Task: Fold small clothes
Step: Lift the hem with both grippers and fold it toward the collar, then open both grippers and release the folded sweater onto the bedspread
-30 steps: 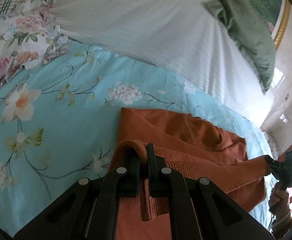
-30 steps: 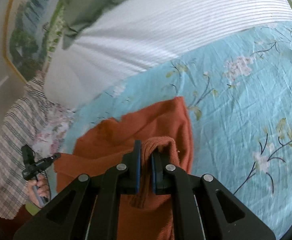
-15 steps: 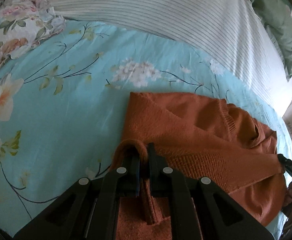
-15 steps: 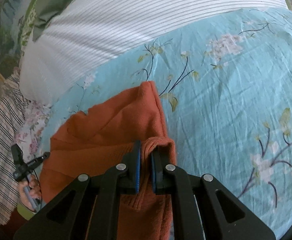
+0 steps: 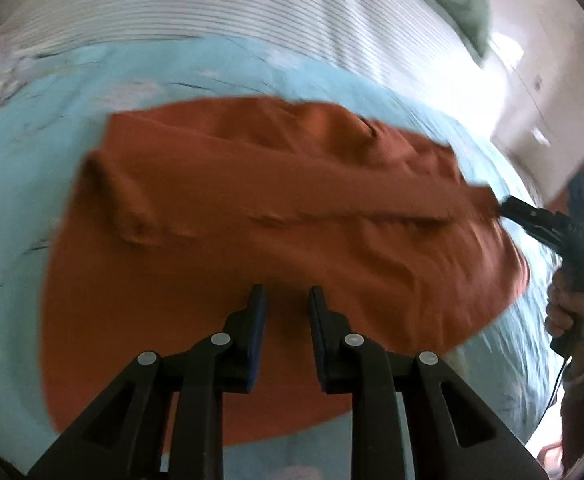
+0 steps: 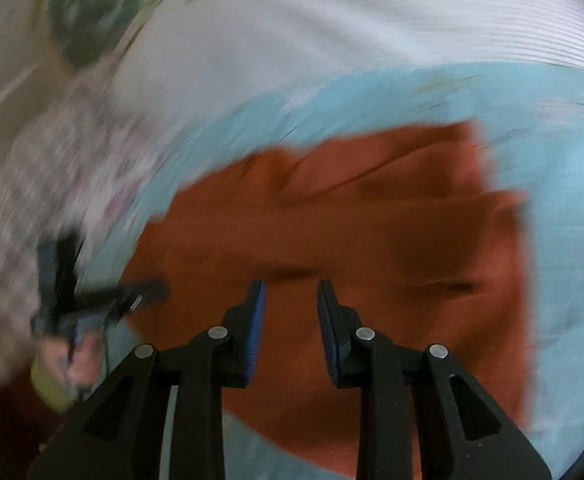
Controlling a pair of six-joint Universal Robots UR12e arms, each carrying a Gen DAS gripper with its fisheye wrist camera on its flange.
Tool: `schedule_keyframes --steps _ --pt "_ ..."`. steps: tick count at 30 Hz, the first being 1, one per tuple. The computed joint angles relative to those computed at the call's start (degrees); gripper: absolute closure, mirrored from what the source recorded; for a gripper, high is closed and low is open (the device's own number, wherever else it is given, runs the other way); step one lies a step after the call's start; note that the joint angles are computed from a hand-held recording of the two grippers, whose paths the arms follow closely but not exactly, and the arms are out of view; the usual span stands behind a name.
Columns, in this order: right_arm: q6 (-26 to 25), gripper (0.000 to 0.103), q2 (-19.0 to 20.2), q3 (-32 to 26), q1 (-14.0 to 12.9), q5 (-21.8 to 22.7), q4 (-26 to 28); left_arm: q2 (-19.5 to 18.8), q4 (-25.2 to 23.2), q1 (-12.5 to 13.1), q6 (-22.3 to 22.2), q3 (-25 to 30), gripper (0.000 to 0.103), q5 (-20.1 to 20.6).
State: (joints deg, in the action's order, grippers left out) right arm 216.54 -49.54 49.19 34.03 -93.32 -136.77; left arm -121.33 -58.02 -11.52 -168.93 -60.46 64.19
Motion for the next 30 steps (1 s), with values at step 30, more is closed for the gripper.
schedule_keyframes --steps 30 --pt "17.78 0.075 -3.40 5.54 0.05 -17.07 -0.78 -6.42 3.82 2.05 -20.33 10.25 0.058 7.64"
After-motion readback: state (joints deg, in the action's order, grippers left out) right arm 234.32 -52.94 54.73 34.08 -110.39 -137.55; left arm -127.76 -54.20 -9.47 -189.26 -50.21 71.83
